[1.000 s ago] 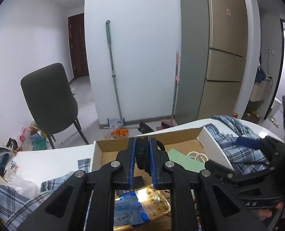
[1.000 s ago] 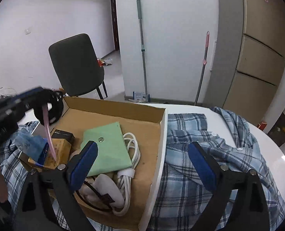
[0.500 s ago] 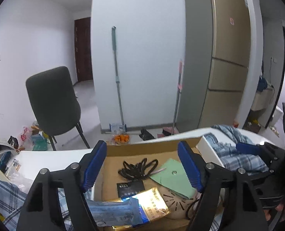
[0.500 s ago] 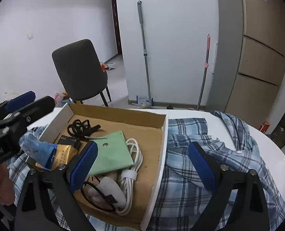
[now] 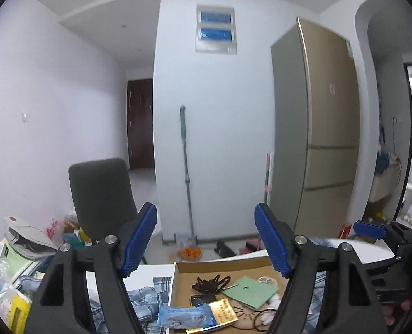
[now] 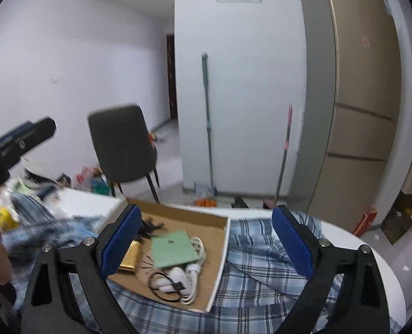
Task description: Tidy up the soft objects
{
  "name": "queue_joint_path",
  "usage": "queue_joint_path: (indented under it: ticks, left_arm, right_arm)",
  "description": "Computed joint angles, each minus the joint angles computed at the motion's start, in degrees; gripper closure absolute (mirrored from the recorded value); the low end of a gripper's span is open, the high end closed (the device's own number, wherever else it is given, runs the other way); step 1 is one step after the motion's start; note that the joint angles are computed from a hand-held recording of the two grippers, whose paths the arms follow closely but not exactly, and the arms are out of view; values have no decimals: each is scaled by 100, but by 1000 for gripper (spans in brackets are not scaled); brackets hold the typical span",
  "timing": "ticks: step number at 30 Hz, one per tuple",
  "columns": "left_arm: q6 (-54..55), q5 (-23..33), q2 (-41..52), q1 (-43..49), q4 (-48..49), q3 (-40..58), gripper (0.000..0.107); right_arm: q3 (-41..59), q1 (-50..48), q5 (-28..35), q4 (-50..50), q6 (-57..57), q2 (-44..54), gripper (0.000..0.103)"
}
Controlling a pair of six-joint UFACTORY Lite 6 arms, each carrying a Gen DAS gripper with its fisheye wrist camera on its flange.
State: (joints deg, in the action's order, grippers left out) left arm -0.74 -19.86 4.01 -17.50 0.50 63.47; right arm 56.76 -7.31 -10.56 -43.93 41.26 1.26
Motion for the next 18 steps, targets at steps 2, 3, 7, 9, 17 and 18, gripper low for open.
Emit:
queue_joint_path:
  ticks: [2, 3, 7, 9, 17, 18]
  left_arm:
    - [291, -116, -621, -24, -270, -533, 32]
    - [598, -183, -946, -56, -540, -816, 32]
    - [688, -122, -2233, -3, -588, -1804, 32]
    - [713, -60, -2731, 15, -576, -2186, 32]
    - [600, 14, -4523, 52, -631, -3847, 32]
    - [519, 14, -4652, 73, -564, -4003, 32]
  right_arm:
    - [-417, -56, -130, -219, 319, -668, 9]
    - [-603, -109, -209, -520, 660, -990, 9]
    - [-1315, -191, -354, -1068, 1256, -2198, 9]
    - [-1598, -220, -406, -1548, 1729, -2670, 9]
    - [-2756, -251, -550, -1836, 1935, -4025, 9]
    - [-2929, -267, -576, -1646, 1734, -4167, 9]
